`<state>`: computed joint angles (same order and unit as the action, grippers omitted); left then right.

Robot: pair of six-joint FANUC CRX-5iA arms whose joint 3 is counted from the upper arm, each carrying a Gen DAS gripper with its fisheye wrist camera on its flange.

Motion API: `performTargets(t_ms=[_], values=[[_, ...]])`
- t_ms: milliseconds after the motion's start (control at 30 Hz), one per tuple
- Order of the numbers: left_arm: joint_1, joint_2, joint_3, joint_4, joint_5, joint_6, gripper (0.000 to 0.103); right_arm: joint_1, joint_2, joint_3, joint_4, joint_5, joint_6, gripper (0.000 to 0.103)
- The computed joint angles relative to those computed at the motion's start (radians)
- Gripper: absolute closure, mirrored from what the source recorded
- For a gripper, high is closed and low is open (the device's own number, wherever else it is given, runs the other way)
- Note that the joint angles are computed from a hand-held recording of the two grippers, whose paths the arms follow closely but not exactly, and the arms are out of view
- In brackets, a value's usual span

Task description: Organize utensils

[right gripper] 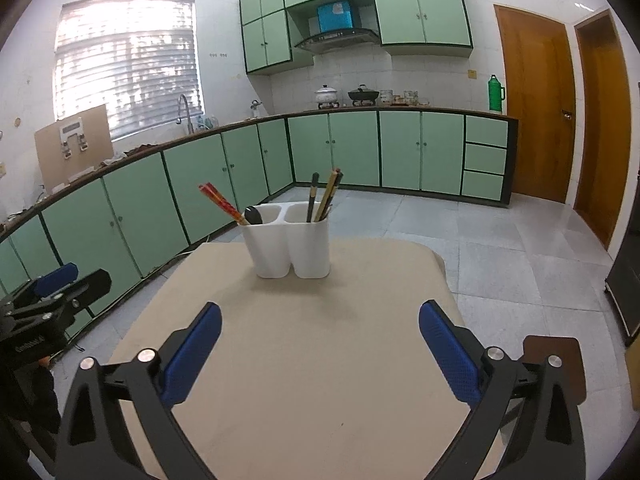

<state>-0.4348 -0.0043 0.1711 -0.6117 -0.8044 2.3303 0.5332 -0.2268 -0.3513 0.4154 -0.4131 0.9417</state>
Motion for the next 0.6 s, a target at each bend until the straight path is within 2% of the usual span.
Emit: performTargets(t_ms=[167, 600], values=[[-0.035, -0.012, 0.022, -0.058, -0.027, 0.017, 0.009, 0.010, -0.026, 0.033, -0.076, -0.029, 0.068, 0.006], [-0.105, -0.045, 0.055, -0.172, -0.062, 0.070, 0.009, 0.041, -0.088, 0.038, -0.021, -0.024, 0.052, 0.006]])
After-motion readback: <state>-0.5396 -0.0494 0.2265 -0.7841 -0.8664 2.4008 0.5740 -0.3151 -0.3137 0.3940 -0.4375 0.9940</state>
